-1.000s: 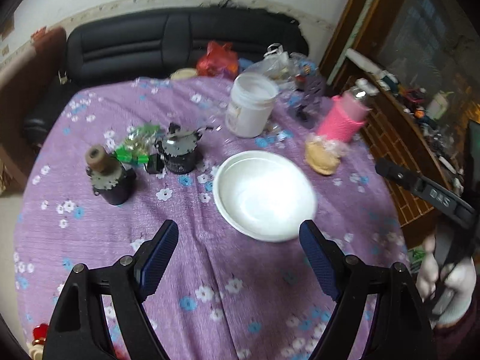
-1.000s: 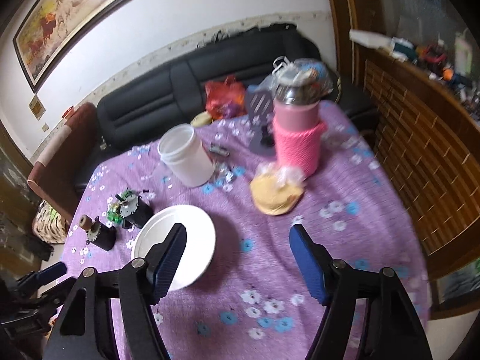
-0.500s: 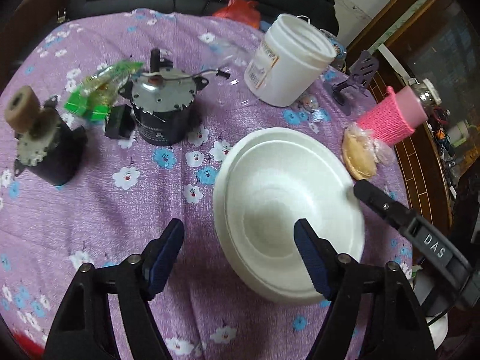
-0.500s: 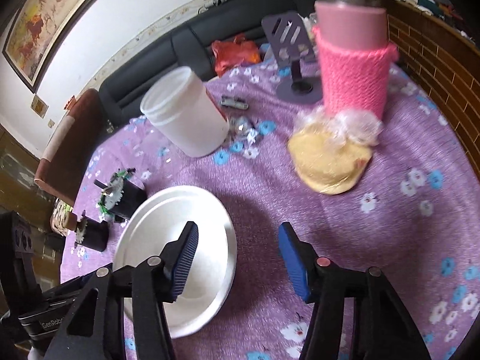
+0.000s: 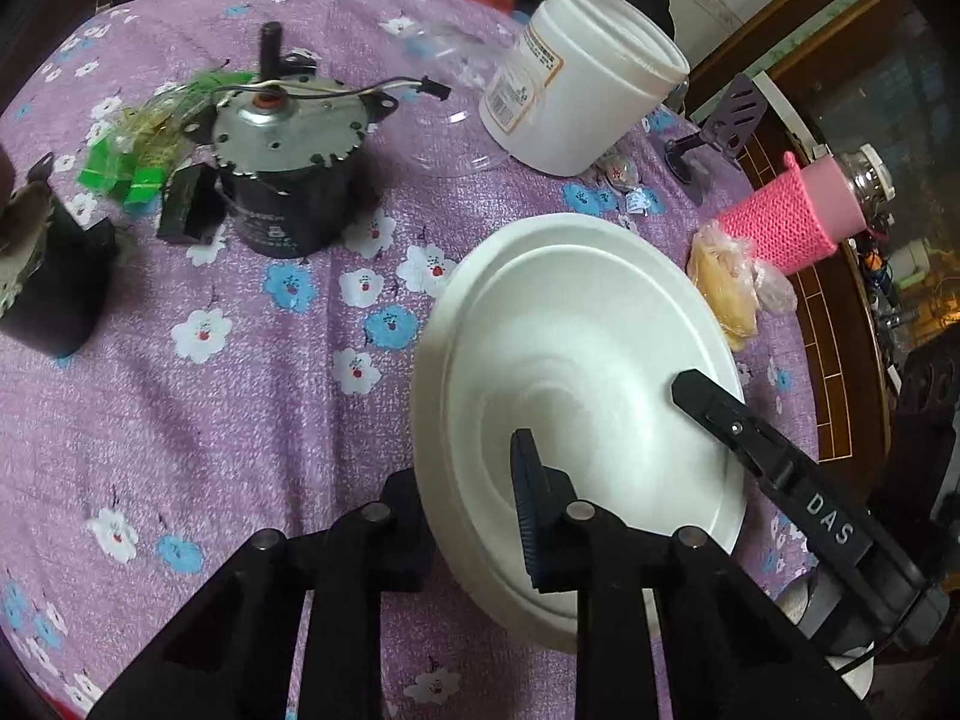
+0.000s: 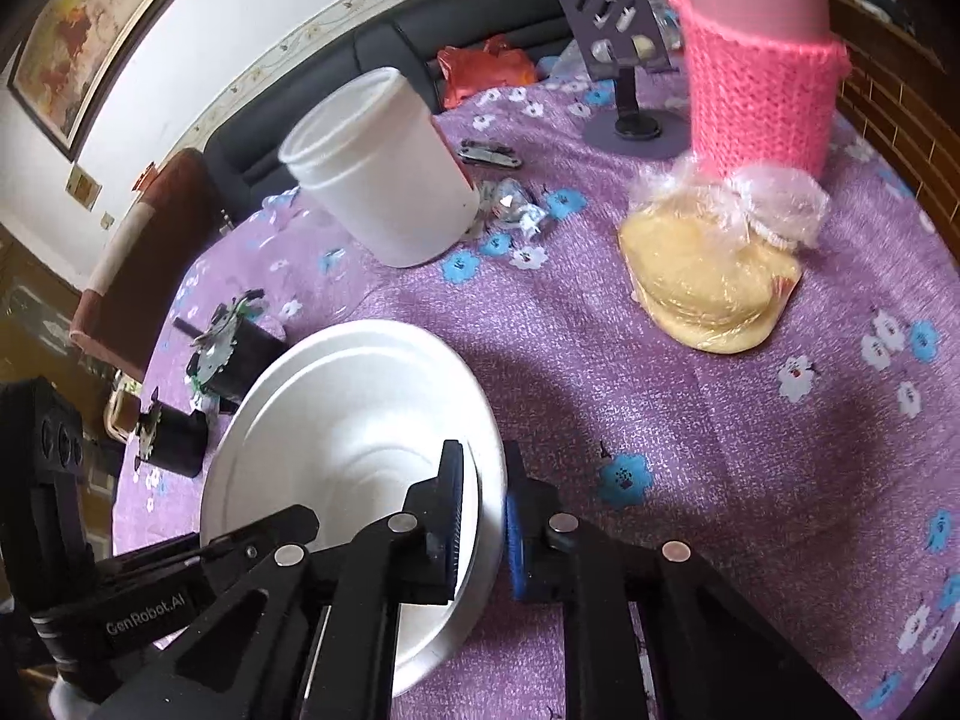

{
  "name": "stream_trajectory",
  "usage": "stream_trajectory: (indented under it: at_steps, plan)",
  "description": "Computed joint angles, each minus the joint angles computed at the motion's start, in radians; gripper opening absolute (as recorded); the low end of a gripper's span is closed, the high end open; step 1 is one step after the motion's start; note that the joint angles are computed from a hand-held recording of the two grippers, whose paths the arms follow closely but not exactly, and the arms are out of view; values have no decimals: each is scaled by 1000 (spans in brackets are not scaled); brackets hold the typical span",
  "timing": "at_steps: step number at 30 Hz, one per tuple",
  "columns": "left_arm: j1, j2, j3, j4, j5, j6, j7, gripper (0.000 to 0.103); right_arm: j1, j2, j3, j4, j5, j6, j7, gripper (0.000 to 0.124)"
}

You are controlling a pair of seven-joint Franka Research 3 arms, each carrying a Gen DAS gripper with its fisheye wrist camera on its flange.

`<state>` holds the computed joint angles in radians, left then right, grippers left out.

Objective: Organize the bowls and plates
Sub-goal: 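Grasp the rim of the white foam bowl with the right tool, then carry the white foam bowl onto the beige bowls and open the right tool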

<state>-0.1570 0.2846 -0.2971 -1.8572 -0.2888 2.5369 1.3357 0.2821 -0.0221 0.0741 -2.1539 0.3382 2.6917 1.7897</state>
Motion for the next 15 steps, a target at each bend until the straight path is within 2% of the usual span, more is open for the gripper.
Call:
stream_trajectory:
  at_steps: [3,9,12,15]
  plan:
    - [2,-53,3,-47,-4,-1,-11,21,4,-30,5,-17,-17,-3,9,10]
    - [-48,-215,33,-170,95,-31,-105,20,18,-148,28,-91,-44,-4,23,10]
    - [-67,-321,46,-263,51,-22,-84,20,28,-227,41,-142,-56,-3,33,10]
    - [-99,-447,78,-381,-47,4,-26,20,50,-308,44,-196,-23,-7,24,10]
